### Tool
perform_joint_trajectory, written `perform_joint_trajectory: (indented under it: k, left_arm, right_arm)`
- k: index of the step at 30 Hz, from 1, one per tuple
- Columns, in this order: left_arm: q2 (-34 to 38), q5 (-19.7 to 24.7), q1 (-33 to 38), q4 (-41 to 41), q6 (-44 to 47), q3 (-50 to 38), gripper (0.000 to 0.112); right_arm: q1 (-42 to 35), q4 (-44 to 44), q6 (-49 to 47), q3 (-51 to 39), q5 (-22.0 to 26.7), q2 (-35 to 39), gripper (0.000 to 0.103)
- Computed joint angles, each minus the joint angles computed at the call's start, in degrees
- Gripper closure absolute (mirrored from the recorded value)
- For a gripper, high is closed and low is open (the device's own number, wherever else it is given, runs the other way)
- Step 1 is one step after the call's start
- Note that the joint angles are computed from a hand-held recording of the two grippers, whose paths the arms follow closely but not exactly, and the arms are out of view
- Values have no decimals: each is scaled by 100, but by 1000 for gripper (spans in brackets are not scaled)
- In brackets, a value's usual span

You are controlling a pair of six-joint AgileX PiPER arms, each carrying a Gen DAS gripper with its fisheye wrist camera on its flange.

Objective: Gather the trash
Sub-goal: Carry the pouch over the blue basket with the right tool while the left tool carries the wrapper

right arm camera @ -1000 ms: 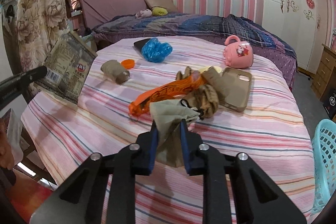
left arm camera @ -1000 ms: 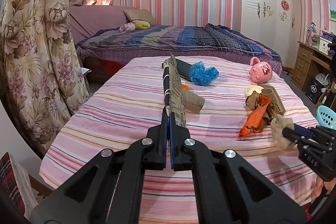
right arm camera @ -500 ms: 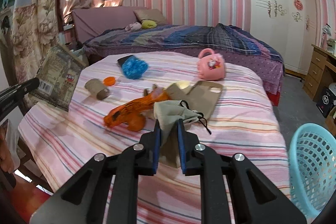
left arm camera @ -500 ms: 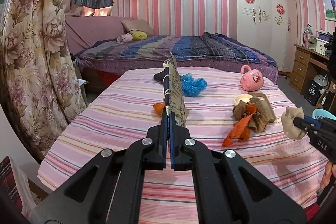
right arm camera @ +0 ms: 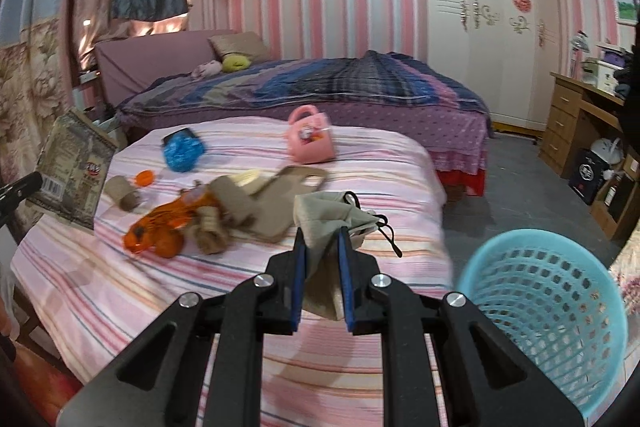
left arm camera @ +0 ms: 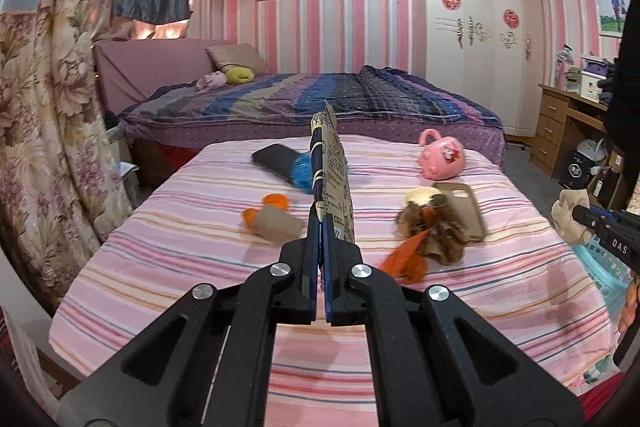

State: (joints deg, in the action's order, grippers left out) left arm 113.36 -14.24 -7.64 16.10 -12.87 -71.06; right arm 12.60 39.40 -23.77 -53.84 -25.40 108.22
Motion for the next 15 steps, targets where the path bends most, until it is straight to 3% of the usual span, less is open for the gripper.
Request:
perform_joint_trajectory:
  k: [4,10,15]
  left_arm:
    - [20,66,-281,494,-566,-163,112]
    - [-13,142,-726,495,-469,-276,112]
    - [105,217,-955,1614,-1538,-463,112]
  right_arm:
    - [-386,-207,177,247,-120,-167,87]
    - [-1081,-453,361,634,-263,-390,87]
    - [-1546,-389,194,851,-404,-412,87]
